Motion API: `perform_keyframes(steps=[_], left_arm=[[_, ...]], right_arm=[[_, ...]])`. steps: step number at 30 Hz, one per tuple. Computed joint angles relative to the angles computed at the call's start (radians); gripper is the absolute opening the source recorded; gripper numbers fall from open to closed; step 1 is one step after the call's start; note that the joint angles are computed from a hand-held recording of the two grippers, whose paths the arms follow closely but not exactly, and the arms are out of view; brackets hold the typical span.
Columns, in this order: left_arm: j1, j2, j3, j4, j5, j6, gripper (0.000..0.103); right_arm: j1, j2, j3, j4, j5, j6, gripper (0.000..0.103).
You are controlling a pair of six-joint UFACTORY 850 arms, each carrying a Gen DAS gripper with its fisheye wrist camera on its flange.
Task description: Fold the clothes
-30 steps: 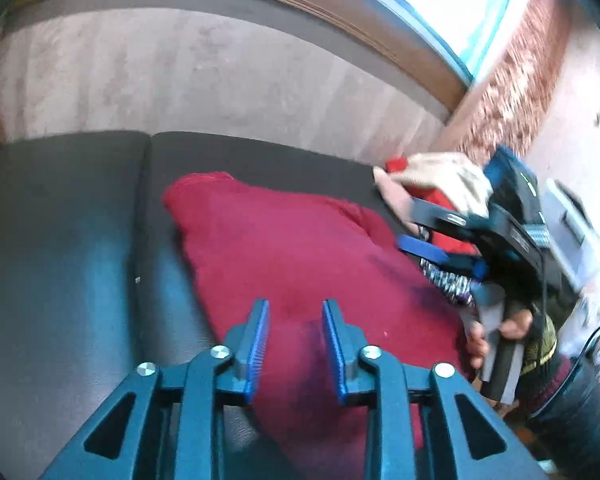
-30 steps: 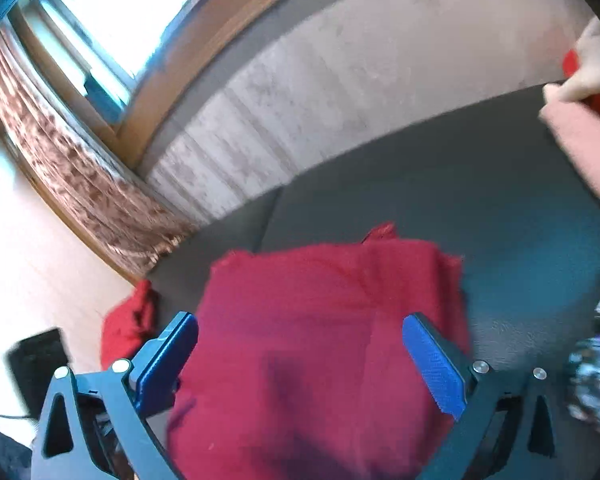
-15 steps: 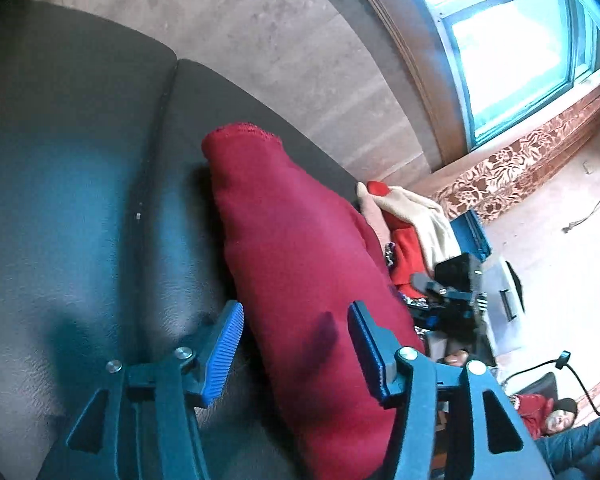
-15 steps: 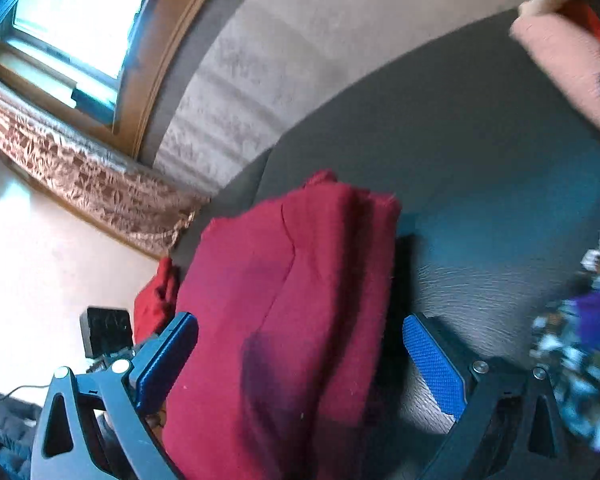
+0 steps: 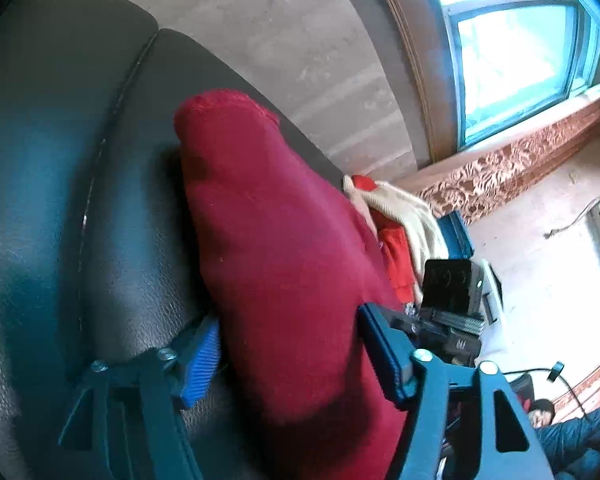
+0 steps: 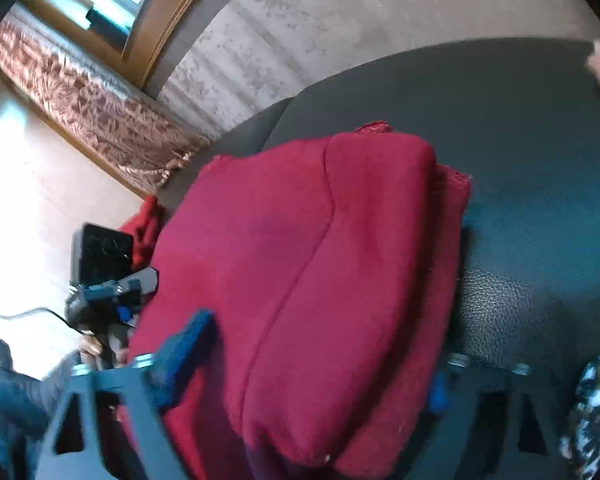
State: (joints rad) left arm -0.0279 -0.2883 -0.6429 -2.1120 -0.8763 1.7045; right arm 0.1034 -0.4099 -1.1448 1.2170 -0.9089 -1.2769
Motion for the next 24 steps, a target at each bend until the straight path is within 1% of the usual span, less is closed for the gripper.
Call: perform_keyframes(steps=[1, 3, 5, 6, 8, 10, 11, 13, 14, 15, 16, 18, 19, 20, 21, 22, 24], left_arm=[[-0.004, 0.007, 0.003, 0.003, 0.013, 0.003, 0.05], [0.004, 0.031, 0.03, -0.013, 0.001, 0.01, 0.045], [0.023, 0.089, 0.079, -0.037, 0.002, 0.031, 0.042], [0.038, 0.127, 0.107, -0.044, -0.001, 0.041, 0.042], [0.074, 0.23, 0.176, -0.058, 0.0, 0.065, 0.042], [0.123, 0.351, 0.242, -0.059, 0.02, 0.071, 0.041], [0.159, 0.417, 0.275, -0.057, 0.036, 0.066, 0.041], [0.247, 0.546, 0.337, -0.054, 0.07, 0.05, 0.041], [0.302, 0.612, 0.363, -0.04, 0.086, 0.033, 0.041], [0.374, 0.679, 0.386, -0.011, 0.097, 0.004, 0.042], [0.433, 0.721, 0.397, 0.025, 0.098, -0.024, 0.042], [0.592, 0.809, 0.408, 0.132, 0.102, -0.093, 0.042], [0.669, 0.839, 0.405, 0.18, 0.099, -0.119, 0.042], [0.748, 0.853, 0.396, 0.23, 0.084, -0.141, 0.042], [0.813, 0.86, 0.386, 0.261, 0.084, -0.148, 0.042], [0.875, 0.859, 0.373, 0.285, 0.082, -0.149, 0.042], [0.99, 0.819, 0.339, 0.316, 0.068, -0.134, 0.042]], right_arm=[[0.007, 0.007, 0.008, 0.008, 0.014, 0.007, 0.062], [0.018, 0.01, 0.011, 0.023, 0.006, 0.003, 0.06], [0.029, 0.013, 0.011, 0.034, -0.008, 0.005, 0.052], [0.04, 0.012, 0.012, 0.047, -0.021, -0.003, 0.05], [0.069, 0.008, 0.002, 0.063, -0.064, -0.013, 0.045], [0.12, -0.013, -0.033, 0.081, -0.102, -0.017, 0.044], [0.153, -0.03, -0.059, 0.097, -0.123, -0.023, 0.044], [0.22, -0.069, -0.122, 0.122, -0.158, -0.029, 0.044], [0.256, -0.091, -0.156, 0.133, -0.17, -0.031, 0.044], [0.295, -0.117, -0.201, 0.139, -0.185, -0.026, 0.044], [0.333, -0.146, -0.248, 0.15, -0.2, -0.026, 0.044], [0.419, -0.223, -0.385, 0.142, -0.216, 0.003, 0.044], [0.455, -0.268, -0.468, 0.122, -0.229, 0.034, 0.044], [0.484, -0.326, -0.57, 0.084, -0.264, 0.065, 0.044], [0.519, -0.385, -0.674, 0.064, -0.279, 0.095, 0.044], [0.557, -0.444, -0.779, 0.057, -0.276, 0.135, 0.044], [0.625, -0.562, -0.988, 0.029, -0.242, 0.216, 0.044]])
